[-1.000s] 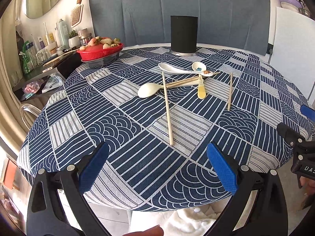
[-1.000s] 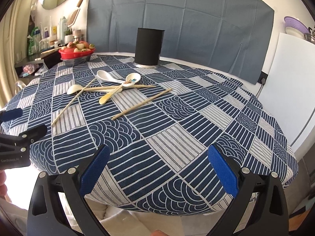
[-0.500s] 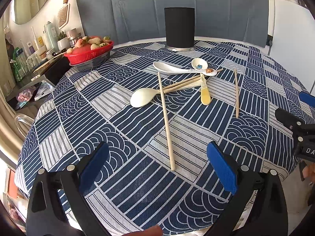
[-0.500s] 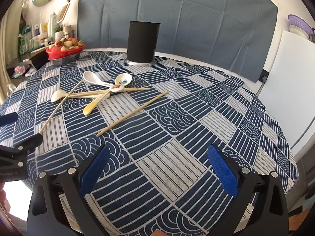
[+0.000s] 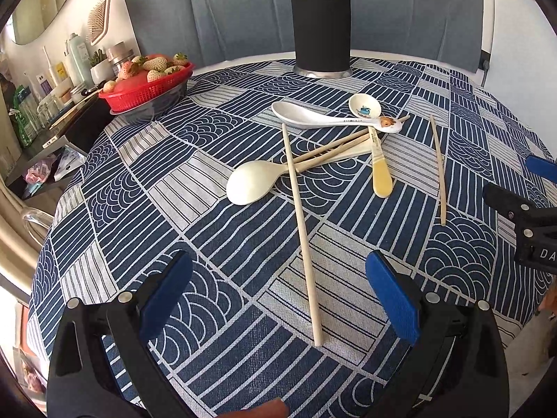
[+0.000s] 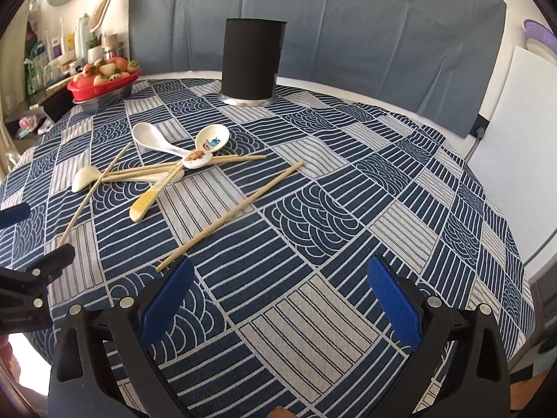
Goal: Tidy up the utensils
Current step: 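Move the right tool toward the lone chopstick and close on it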
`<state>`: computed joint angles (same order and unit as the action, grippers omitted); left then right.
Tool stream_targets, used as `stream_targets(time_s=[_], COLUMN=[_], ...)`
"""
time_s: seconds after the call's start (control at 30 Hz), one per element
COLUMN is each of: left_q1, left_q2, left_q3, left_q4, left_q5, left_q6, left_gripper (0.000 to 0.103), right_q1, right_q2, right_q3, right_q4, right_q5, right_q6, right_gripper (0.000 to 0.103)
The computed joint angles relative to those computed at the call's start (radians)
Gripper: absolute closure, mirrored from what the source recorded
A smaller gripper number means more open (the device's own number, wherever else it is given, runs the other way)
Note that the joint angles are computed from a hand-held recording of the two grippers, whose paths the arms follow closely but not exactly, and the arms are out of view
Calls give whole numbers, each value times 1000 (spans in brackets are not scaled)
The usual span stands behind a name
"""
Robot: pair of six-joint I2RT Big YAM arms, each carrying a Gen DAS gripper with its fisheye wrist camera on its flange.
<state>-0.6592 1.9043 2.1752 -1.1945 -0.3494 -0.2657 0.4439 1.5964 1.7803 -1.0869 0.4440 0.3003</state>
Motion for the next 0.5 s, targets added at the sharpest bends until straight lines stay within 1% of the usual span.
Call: stream_targets(time_s=[0.1,0.2,0.37,0.43,0.5], left_q1=[10,17,35,43,57], left_q2=[24,50,104,125,132], left_q3=[37,78,167,199,208], left_q4=[-15,-33,-97,-128,-134], left_q5=[7,10,55,67,114], left_q6=[8,19,13,2,-24], left_gripper=[6,6,6,6,4], right_q1=[-13,-23,-38,-44,-51], right_q2=[35,74,139,170,200], right_q3=[43,96,187,228,265], right_q4=[-22,-49,-100,-134,-172], right_q5=[-29,-36,-75,-83,-98], right_q6=[-1,8,20,38,56], right_gripper=[8,8,8,8,8])
